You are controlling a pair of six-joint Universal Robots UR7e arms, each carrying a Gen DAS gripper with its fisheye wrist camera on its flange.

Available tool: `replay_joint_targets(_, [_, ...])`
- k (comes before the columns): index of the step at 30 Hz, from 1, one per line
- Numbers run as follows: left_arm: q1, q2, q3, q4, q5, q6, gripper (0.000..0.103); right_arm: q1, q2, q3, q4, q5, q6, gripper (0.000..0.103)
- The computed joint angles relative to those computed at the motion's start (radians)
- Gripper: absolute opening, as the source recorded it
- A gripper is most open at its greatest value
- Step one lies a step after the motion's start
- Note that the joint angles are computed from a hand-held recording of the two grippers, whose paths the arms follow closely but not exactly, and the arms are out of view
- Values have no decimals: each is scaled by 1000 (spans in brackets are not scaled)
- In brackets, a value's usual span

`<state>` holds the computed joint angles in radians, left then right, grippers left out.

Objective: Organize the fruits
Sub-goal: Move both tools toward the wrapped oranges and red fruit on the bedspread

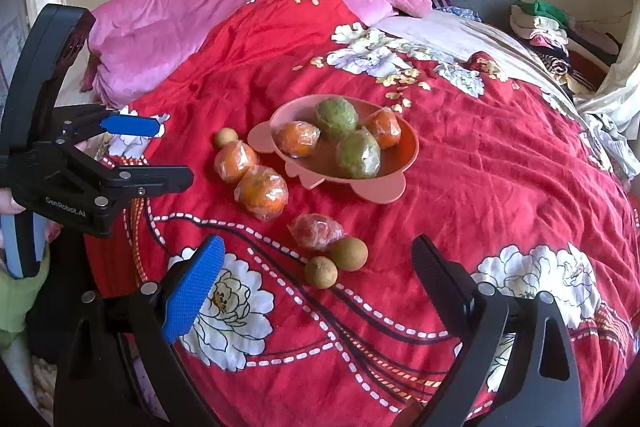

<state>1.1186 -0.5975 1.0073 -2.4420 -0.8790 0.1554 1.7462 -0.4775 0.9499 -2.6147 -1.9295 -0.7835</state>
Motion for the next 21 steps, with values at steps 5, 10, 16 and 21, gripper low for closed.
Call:
replay_joint_targets(5, [7,2,1,9,5,-18,93,-4,5,-10,25,-3,-5,94])
replay_joint_targets(10, [15,11,-10,17,2,-34,93,-6,16,-26,50,-9,-13,94])
replay_joint_targets(16, [25,23,-28,6,-10,-50,93,-7,56,-95,104,-33,-40,92])
replay_joint_targets(21, [33,37,-52,25,-33,-60,81,-11,101,-178,168,-50,-69,83])
